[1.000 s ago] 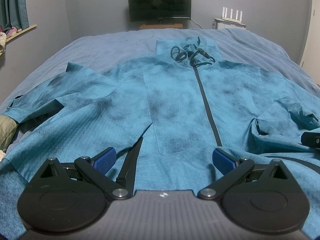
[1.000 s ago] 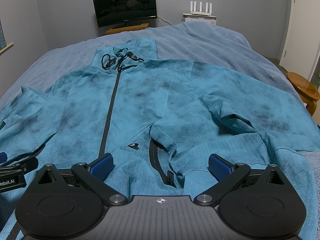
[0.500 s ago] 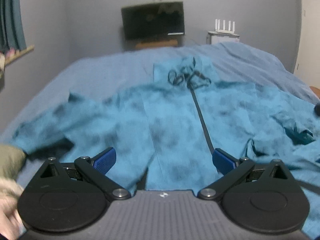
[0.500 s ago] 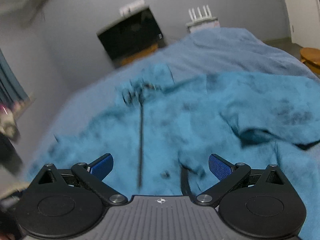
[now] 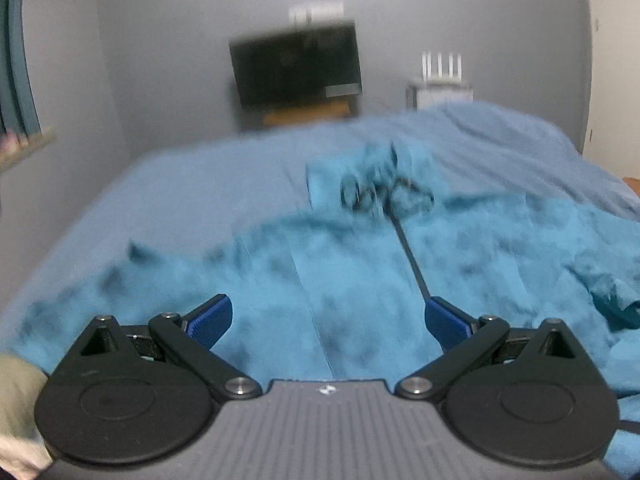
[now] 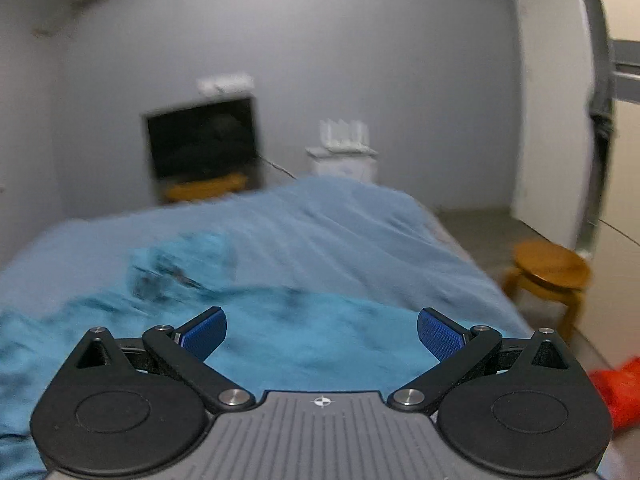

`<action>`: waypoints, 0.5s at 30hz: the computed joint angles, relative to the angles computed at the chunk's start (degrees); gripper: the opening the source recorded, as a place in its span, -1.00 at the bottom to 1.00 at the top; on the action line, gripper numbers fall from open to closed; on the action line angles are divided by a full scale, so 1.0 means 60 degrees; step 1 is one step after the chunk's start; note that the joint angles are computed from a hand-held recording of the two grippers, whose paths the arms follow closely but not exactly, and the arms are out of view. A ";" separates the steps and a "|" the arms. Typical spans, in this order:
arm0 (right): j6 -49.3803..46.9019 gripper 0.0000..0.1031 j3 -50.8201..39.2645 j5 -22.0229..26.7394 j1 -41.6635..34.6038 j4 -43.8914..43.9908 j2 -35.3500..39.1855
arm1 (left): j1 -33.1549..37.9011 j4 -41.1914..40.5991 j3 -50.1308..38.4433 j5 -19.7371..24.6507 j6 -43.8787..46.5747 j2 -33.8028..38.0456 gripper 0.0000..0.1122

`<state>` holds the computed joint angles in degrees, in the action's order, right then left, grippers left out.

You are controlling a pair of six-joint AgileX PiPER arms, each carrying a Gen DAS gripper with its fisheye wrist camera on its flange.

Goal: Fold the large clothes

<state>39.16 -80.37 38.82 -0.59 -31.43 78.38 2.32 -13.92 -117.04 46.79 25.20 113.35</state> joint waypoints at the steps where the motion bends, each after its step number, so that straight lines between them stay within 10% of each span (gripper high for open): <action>1: -0.0436 1.00 -0.0085 0.0204 -0.0499 0.0397 0.0047 | 0.0000 0.0127 -0.0298 0.0300 -0.0185 0.0284 0.84; 15: -0.3415 0.66 0.1353 -0.0033 -0.6920 0.5754 0.1565 | -0.0032 0.0703 -0.0571 0.1228 -0.0665 0.1557 0.84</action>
<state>18.67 -72.25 38.63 -42.11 3.10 87.78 2.12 -9.70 -120.47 54.16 21.21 122.69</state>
